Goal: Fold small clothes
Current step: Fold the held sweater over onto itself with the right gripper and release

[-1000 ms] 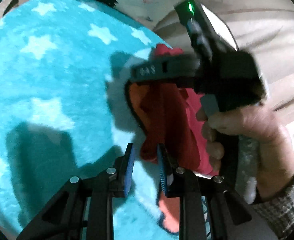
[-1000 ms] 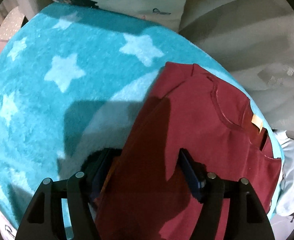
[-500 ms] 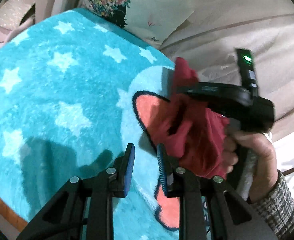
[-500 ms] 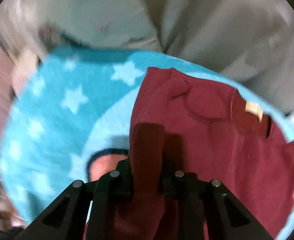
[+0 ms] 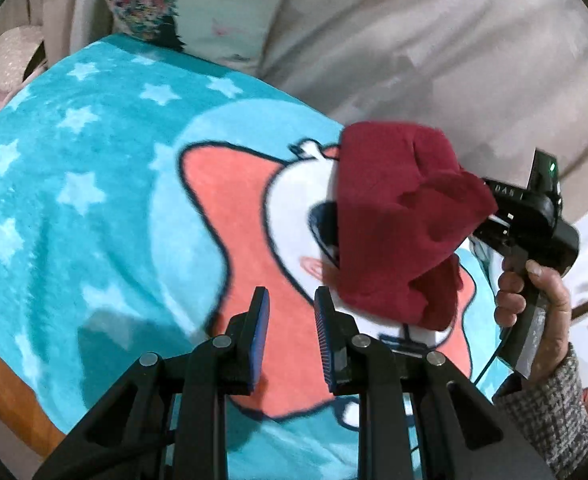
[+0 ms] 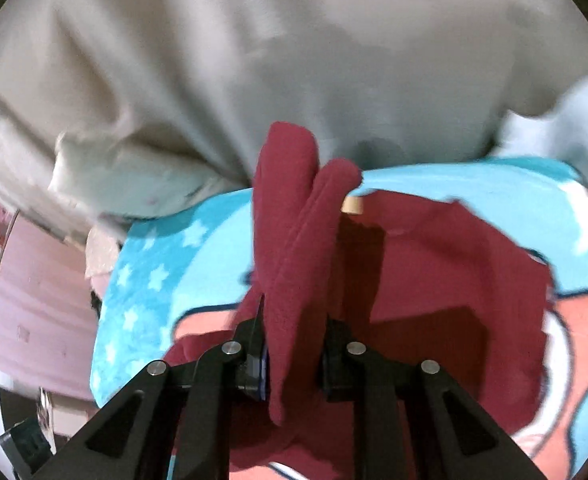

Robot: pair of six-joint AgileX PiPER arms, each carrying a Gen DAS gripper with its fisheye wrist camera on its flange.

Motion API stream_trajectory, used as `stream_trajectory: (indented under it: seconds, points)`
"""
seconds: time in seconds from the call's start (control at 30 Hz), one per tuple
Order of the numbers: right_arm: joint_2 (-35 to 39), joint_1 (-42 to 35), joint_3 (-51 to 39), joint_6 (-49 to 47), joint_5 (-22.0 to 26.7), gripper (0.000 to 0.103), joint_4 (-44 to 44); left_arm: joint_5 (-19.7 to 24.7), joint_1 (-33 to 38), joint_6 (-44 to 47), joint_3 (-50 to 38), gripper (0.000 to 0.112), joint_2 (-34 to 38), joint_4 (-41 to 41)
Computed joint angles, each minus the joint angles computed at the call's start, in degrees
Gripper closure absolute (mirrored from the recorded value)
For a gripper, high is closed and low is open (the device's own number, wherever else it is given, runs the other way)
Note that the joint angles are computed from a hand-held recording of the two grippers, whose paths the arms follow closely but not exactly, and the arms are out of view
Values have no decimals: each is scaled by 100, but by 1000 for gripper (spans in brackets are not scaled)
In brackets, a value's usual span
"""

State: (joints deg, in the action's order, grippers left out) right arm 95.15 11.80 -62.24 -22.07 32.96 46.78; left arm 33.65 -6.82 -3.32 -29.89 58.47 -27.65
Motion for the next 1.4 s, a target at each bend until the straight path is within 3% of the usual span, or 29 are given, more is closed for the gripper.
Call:
stream_trajectory:
  seconds: [0.2,0.33,0.4,0.57,0.7,0.83,0.9,0.93,0.97,1.0,1.07,1.17,1.23,1.4]
  points:
    - [53,-1384,771,-1664,350,85,1342,-168,-1198,-1882,-136,91,-14,1297]
    - [425,-2185,958,-2574,908,85,1934,-180,-1732,-2734,-182,90,8,1897]
    - [622,-2463,987,-2868,1236,77,2100,-159,-1968,-3100,-241,90,48,2158]
    - [-87,-2900,1262,-2516,1023,64,1817,-227,-2232,-3507,-330,87,157,2477]
    - [-662,-3218,1359,-2641,1691,62,1713,-310,-2323,-3473,-416,87,375,2376]
    - [-1128,-2856,1652,-2910,1969,60,1864,-385,-2385,-3281,-557,87,599,2255]
    - [-1244,-2455,1810,-3016,1711,60,1819,-393,-2401,-3208,-619,87,684,2230]
    - [-1240,-2315,1872,-2996,1581,61,1717,-385,-2396,-3178,-641,87,711,2225]
    - [-1189,-2211,1912,-2926,1462,80,1634,-377,-2383,-3147,-656,87,732,2234]
    - [-1074,-2151,1924,-2753,1356,91,1452,-368,-2363,-3122,-645,87,720,2243]
    - [-787,-2392,2200,-3030,1322,92,1702,-363,-2302,-3072,-633,87,727,2255]
    - [-11,-3263,2584,-4196,2065,95,2635,-359,-2043,-2696,-602,87,764,1981]
    - [294,-3631,2618,-4458,2519,95,2801,-366,-1898,-2463,-609,87,812,1798]
    - [-39,-3777,2595,-4310,2517,95,2494,-374,-1721,-1956,-643,87,945,1475]
